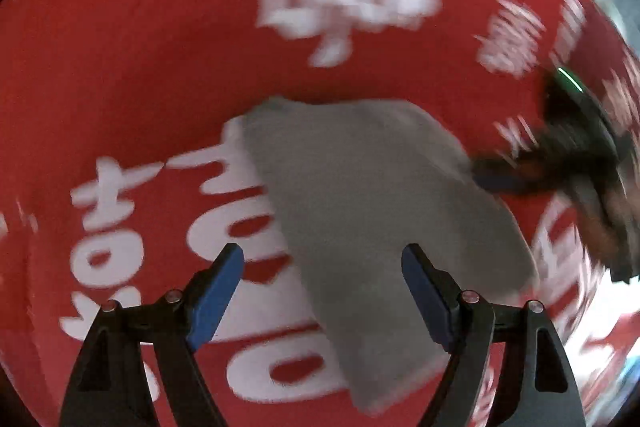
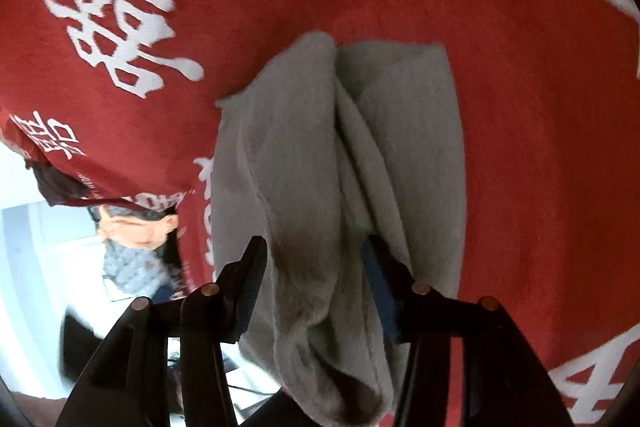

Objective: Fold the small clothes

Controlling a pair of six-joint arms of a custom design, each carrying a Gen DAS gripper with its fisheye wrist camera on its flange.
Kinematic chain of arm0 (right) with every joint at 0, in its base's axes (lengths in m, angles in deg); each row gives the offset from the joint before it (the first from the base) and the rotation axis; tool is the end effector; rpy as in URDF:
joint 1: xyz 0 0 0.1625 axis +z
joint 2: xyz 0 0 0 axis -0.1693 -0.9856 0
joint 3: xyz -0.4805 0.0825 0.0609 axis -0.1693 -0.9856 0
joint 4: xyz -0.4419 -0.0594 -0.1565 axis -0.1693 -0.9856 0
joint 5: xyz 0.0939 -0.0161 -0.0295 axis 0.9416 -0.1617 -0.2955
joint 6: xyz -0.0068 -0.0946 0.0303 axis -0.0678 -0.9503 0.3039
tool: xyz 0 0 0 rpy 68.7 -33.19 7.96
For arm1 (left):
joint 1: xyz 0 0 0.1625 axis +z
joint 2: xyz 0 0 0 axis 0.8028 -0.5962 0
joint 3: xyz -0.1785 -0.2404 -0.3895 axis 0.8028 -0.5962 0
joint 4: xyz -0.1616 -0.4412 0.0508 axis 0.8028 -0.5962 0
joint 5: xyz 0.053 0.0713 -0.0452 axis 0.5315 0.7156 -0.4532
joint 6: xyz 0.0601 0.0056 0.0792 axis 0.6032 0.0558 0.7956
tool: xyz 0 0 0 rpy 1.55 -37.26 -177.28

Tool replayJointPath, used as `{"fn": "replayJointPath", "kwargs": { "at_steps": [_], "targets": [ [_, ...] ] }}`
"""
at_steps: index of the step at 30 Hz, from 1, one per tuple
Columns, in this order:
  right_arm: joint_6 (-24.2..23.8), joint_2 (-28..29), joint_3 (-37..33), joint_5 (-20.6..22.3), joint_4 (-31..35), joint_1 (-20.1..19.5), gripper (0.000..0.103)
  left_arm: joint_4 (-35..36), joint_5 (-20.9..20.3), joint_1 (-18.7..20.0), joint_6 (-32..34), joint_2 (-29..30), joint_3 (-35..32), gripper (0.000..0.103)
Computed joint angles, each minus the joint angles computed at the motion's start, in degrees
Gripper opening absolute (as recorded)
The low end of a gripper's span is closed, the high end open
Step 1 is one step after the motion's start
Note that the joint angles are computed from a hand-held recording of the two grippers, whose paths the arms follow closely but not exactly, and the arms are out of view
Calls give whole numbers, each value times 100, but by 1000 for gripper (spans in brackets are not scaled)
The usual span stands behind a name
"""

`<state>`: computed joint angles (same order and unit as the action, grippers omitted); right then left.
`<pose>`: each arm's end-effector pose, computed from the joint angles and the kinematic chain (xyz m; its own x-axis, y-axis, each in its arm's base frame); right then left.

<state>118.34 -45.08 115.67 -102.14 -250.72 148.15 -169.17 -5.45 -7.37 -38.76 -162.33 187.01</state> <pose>0.3655 -0.2142 0.0454 -0.8075 0.5465 -0.2222 0.5712 0.6302 -0.5258 -0.1198 -0.3685 0.3760 -0.5360 0.7739 -0.3372 0.7643 0.6145 0.1954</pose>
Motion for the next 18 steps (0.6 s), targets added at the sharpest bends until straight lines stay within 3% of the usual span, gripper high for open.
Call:
{"fn": "replayJointPath", "kwargs": {
  "at_steps": [2,5,12,14,15,18],
  "targets": [
    [-112,-164,-47,21,391,3,54,-214,-72,416,-206,456,-151,82],
    [-189,-224,13,390,535,-213,54,-398,40,671,-421,824,-179,82],
    [-384,158,119,523,-469,-446,54,-447,-93,809,-479,1029,-71,82],
    [-412,224,136,563,-695,-455,34,-436,-150,770,-454,1046,-34,82],
    [-446,259,132,594,-823,-450,19,-417,-191,745,-438,1043,-21,82],
    [-688,196,-42,347,-780,-185,16,-231,-341,549,-349,957,15,82]
  ]
}}
